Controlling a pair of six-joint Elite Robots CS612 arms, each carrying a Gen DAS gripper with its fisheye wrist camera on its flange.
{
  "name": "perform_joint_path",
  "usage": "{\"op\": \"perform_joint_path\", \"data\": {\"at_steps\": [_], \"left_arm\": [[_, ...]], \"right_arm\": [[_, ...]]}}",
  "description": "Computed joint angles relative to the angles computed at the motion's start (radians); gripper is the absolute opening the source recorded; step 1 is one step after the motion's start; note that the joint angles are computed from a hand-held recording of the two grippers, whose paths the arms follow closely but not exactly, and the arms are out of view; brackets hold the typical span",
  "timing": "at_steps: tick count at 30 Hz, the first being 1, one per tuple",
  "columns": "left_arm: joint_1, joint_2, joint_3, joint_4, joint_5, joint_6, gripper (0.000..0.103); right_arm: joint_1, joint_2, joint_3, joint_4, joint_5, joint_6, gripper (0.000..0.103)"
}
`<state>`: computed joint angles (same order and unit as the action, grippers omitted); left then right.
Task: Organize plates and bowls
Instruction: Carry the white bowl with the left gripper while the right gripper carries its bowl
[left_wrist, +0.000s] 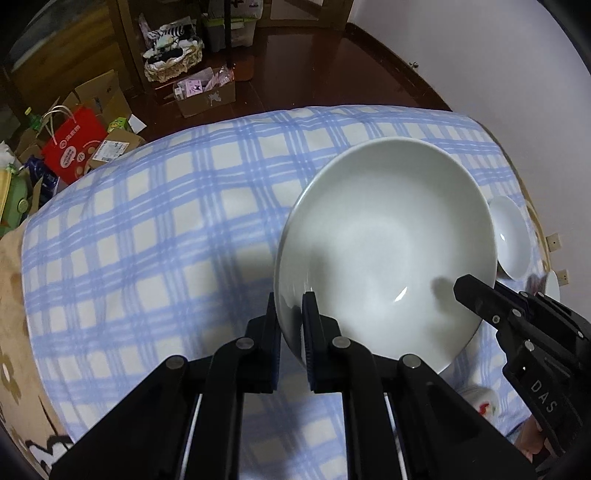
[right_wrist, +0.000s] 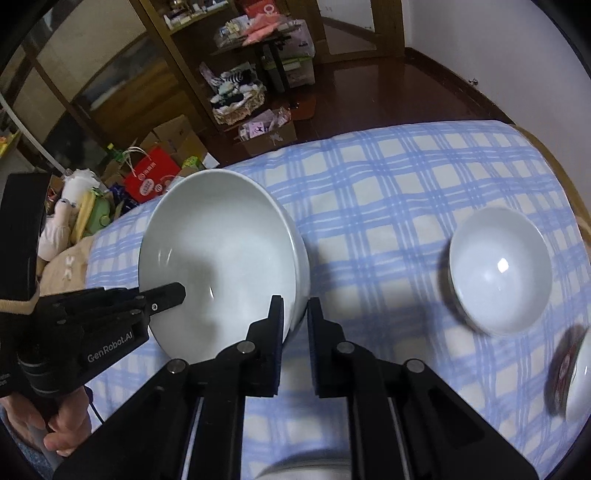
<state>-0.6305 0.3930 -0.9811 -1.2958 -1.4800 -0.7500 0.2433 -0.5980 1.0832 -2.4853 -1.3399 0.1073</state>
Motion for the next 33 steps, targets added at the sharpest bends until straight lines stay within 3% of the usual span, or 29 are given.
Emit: {"op": "perform_joint_path", "data": {"at_steps": [4, 9, 17, 22, 28, 33], "left_arm": [[-0.018, 0.034, -0.093, 0.079, 0.028, -0.040, 0.010], [-0.039, 0.087, -0.213, 0.155, 0.025, -0.092, 0.010], [-0.058, 0.149, -0.348, 0.220, 0.036, -0.149, 0.010], [-0.067, 0.168, -0.378, 0.250, 0.074, -0.168, 0.011], [-0.057, 0.201, -0.401, 0.220, 0.011, -0.186, 0.011], [-0.071, 0.208, -0.408, 0.227, 0.051, -0.149, 0.011]], "right_arm": [[0.006, -0.044, 0.076, -0.026, 0.023, 0.021, 0.014], [0.024, -0.090, 0.162, -0.074, 0.002, 0.002, 0.014], [0.038, -0.134, 0.257, -0.126, 0.024, -0.018, 0.015], [0.042, -0.140, 0.288, -0.147, 0.049, -0.022, 0.014], [0.049, -0.128, 0.290, -0.125, 0.022, -0.027, 0.013], [0.051, -0.131, 0.305, -0.148, 0.007, -0.043, 0.013]]}}
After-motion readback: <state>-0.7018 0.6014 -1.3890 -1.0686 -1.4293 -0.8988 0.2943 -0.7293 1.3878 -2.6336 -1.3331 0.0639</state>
